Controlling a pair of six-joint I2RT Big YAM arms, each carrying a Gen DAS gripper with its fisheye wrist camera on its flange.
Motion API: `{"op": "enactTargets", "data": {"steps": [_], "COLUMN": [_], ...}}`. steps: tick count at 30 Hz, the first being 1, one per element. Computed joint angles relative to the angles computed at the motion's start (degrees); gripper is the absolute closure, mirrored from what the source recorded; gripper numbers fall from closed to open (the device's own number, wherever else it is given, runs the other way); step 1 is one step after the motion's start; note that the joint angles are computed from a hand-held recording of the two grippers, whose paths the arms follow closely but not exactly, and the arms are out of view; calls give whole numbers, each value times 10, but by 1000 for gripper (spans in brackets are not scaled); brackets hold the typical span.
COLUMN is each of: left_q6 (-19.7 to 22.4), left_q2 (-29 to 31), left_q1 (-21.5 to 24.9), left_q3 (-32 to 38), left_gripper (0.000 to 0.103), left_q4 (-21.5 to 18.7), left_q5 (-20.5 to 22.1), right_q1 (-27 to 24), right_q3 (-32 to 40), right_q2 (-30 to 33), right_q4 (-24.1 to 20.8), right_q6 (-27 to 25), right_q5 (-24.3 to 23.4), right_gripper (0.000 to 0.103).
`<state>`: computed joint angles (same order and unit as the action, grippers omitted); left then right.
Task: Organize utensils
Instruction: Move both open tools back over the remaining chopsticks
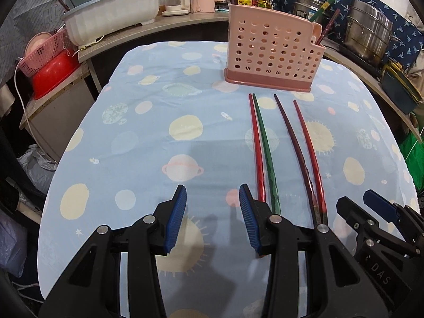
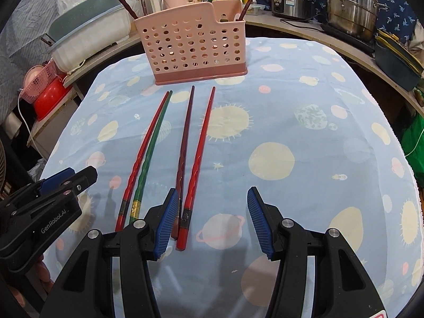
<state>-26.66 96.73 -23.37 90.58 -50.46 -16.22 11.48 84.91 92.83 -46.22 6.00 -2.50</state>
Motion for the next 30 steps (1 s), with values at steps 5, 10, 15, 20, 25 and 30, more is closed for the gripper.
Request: {"op": "enactTargets", "data": {"steps": [5,10,15,20,25,30], "left_q6": [-3,-1,2,4,5,6], "left_q2": [-3,0,4,9,10,6], "left_q1": [-2,-4,-5,-5,-7,-10], "left_q3": [-9,-7,-4,0,0,-7], "left_gripper": [64,63,63,63,63,63], "left_q4": [4,3,2,2,2,10], "left_q5": [9,13,16,22,27,40], "right_q1": [3,5,6,11,19,12], "right_q3": [0,3,11,20,5,-18], "right_q2": [4,11,26,38,33,15], "right_q4": [-2,0,-5,-7,9,16], "right_q6": [0,-1,-3,-6,-32,-38], "right_q5": [1,7,21,28,56,54], "right_gripper": [50,50,50,50,54,63]}}
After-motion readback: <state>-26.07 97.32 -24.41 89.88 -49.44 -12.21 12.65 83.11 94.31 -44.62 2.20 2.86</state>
